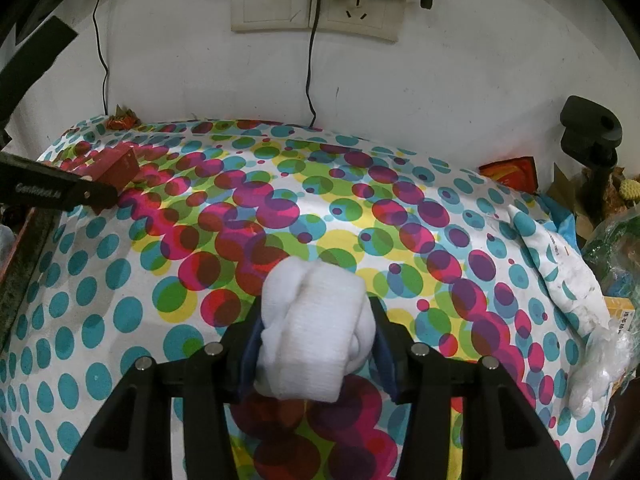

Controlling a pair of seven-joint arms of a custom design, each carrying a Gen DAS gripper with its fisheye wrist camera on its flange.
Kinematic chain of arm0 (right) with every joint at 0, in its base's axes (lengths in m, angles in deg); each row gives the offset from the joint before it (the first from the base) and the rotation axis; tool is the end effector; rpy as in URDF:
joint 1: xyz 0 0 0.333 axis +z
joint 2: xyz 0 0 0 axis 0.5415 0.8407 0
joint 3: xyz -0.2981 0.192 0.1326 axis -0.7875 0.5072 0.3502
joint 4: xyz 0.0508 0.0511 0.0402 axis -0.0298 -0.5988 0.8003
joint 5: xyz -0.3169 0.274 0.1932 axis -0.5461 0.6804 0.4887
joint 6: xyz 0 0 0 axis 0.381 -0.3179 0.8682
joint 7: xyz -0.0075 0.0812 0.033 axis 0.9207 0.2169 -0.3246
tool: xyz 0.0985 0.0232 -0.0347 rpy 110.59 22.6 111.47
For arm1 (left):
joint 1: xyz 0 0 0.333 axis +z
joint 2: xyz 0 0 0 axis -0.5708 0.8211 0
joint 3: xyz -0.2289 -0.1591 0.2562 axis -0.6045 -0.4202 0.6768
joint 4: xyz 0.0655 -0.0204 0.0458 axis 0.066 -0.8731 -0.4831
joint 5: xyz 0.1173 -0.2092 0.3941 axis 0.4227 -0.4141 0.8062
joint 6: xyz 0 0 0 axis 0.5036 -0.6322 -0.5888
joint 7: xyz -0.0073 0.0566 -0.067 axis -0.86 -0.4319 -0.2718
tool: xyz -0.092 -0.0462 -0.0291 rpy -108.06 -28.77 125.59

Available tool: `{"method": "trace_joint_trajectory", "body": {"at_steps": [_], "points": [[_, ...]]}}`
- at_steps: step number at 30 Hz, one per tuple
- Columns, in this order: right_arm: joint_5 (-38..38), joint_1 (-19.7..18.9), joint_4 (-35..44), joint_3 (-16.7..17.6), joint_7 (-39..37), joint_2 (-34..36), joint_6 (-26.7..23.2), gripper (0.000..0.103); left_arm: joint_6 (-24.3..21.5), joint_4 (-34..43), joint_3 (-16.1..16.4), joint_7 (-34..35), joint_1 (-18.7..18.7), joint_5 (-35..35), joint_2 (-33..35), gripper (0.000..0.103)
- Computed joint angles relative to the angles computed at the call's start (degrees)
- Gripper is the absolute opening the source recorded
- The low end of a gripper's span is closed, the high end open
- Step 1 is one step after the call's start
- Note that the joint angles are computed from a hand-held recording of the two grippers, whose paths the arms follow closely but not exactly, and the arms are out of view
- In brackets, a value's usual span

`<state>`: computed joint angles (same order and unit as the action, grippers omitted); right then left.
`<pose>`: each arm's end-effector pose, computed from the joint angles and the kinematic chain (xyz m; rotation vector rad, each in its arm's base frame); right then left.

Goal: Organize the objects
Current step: 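Carry the red MARUBI box onto the red tray and open the left tool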

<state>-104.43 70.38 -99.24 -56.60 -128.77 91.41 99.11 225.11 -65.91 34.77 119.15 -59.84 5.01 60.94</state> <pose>0.4869 0.4557 0.2650 -2.0272 1.6084 -0.6564 0.5209 -0.3443 0.2965 -1.8492 2.1389 -0.4015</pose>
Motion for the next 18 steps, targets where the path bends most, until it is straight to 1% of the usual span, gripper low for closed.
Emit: {"method": "trace_joint_trajectory", "body": {"at_steps": [3, 4, 6, 8, 9, 10, 13, 15, 18], "points": [[-0.1, 0.0, 0.0, -0.1, 0.1, 0.0, 0.1, 0.049, -0.9, -2.8, 0.0, -4.5, -1.9, 3.7, -2.5, 0.027], [-0.1, 0.0, 0.0, -0.1, 0.1, 0.0, 0.1, 0.049, -0.5, -3.3, -0.3, -5.9, -2.0, 5.0, -2.6, 0.027], [0.0, 0.1, 0.0, 0.0, 0.1, 0.1, 0.0, 0.049, 0.2, -4.9, -1.2, -7.0, -1.4, 5.5, -4.0, 0.027], [0.0, 0.1, 0.1, 0.0, 0.0, 0.1, -0.1, 0.049, 0.8, -5.8, -2.3, -6.7, -0.4, 4.4, -4.9, 0.027], [0.0, 0.0, 0.0, -0.1, 0.0, 0.0, 0.0, 0.049, 0.8, -6.9, -2.6, -7.8, -0.6, 5.0, -5.8, 0.027], [0.0, 0.0, 0.0, -0.1, 0.0, 0.0, 0.0, 0.049, 0.2, -7.0, -3.4, -6.2, 0.1, 3.5, -6.7, 0.027], [0.0, 0.0, 0.0, -0.1, 0.0, 0.1, 0.1, 0.049, 0.6, -9.1, -4.5, -7.7, 0.7, 4.9, -8.5, 0.027], [0.1, 0.1, 0.1, 0.0, 0.0, 0.1, 0.0, 0.049, 1.9, -10.5, -5.3, -7.4, 1.8, 3.8, -9.6, 0.027], [0.1, 0.1, 0.1, -0.1, -0.1, 0.1, 0.0, 0.050, 2.2, -12.4, -6.5, -7.7, 2.7, 2.5, -11.5, 0.027]]}}
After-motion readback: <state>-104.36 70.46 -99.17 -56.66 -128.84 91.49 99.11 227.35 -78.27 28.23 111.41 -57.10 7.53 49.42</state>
